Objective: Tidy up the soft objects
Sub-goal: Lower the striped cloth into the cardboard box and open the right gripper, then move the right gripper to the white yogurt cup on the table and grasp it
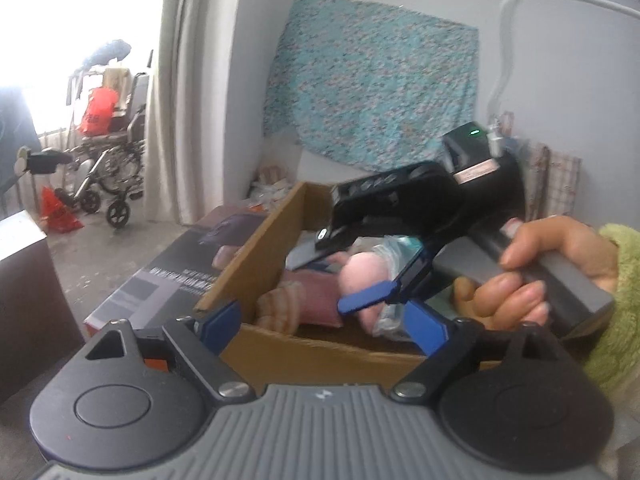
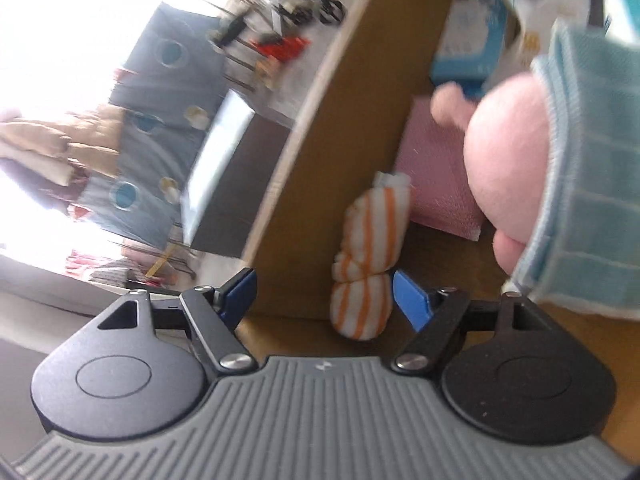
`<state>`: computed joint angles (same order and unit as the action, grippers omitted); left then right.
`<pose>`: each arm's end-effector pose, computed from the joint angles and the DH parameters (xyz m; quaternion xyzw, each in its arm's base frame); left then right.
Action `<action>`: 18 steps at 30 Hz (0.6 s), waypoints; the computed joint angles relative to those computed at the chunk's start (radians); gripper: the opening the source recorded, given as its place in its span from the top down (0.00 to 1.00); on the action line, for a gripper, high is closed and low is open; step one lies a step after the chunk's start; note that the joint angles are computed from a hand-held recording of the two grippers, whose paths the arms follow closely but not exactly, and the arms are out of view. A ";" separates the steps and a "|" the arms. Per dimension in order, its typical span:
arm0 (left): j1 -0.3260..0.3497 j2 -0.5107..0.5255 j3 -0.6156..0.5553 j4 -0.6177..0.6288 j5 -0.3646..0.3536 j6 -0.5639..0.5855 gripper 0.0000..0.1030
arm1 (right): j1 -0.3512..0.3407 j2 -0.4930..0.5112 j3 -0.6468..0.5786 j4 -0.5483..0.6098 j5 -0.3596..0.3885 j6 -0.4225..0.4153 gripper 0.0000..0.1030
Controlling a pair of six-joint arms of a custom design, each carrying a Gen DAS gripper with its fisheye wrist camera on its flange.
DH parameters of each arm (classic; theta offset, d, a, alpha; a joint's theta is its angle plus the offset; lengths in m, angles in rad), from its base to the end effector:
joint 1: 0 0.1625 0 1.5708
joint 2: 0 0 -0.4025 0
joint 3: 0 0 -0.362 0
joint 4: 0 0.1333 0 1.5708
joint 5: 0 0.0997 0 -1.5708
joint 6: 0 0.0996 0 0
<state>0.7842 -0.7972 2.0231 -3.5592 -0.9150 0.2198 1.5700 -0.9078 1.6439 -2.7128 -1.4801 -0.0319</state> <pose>-0.2383 -0.5119 0.1216 0.3188 0.8276 -0.4218 0.1885 0.1418 -0.6469 0.1849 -0.0244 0.9782 -0.2021 0.0411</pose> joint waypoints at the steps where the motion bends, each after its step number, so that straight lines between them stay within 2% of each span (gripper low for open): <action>1: -0.007 -0.001 0.003 -0.003 -0.010 0.002 0.10 | -0.007 -0.039 0.049 -0.040 0.032 -0.019 0.24; 3: -0.025 -0.003 0.011 -0.018 -0.037 0.006 0.08 | -0.031 -0.131 0.157 -0.118 0.096 -0.050 0.23; 6: -0.049 0.002 0.026 -0.052 -0.123 0.037 0.04 | -0.087 -0.307 0.342 -0.234 0.182 -0.084 0.22; 9: -0.077 0.016 0.020 -0.012 -0.222 0.062 0.04 | -0.167 -0.512 0.532 -0.359 0.218 -0.131 0.20; 12: -0.105 0.047 0.007 0.041 -0.312 0.091 0.04 | -0.256 -0.725 0.699 -0.474 0.206 -0.163 0.17; 14: -0.122 0.079 -0.014 0.097 -0.379 0.103 0.04 | -0.327 -0.859 0.789 -0.522 0.200 -0.175 0.16; 18: -0.145 0.163 -0.077 0.210 -0.475 0.125 0.04 | -0.534 -1.091 0.916 -0.531 0.271 -0.206 0.16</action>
